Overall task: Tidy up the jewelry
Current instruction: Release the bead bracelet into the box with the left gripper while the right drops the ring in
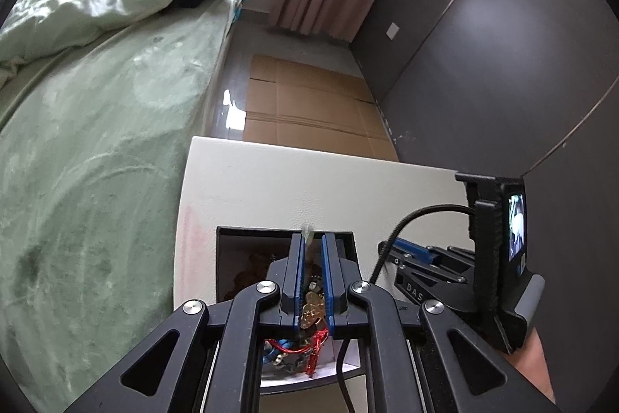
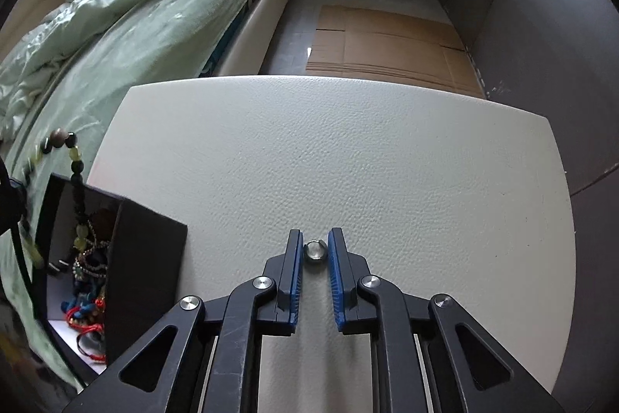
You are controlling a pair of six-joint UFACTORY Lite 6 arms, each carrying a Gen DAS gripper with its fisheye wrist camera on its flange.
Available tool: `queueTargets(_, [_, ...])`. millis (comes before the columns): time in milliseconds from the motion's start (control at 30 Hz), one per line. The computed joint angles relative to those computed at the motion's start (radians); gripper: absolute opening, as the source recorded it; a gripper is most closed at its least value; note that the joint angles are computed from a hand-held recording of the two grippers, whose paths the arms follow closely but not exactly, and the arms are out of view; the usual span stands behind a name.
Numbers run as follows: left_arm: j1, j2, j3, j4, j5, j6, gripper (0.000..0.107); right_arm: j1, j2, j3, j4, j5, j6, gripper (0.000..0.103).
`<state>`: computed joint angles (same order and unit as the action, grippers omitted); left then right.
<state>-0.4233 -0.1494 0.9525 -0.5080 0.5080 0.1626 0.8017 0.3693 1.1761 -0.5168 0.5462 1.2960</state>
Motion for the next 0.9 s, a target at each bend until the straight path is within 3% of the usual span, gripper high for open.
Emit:
queueTargets(200, [-0.005, -0.056, -0.028, 0.068, -0.005, -0.089, 0.014, 0.031, -0.114, -0.074, -0.075, -0.015, 0.113, 0.014])
queueTargets(333, [-0.018, -0.102, -0.056, 0.134, -0.025, -0.172, 0.065, 0.077, -0.220, -0.115, -0.168, -0.017, 0.225, 0.014])
queueTargets(367, [-0.020, -0.121, -0.066, 0.151, -0.033, -0.195, 0.069, 0.093, -0.243, -0.120, -0.193, -0.019, 0.254, 0.014])
queueTargets(700, [0.075, -0.304, -0.193, 0.262, -0.059, -0.388, 0.076, 0.189, -0.230, -0.039, -0.307, -0.060, 0.378, 0.014])
queueTargets(900, [0.193, -0.359, -0.253, 0.181, -0.026, -0.297, 0.076, 0.208, -0.194, -0.003, -0.371, -0.133, 0.465, 0.014])
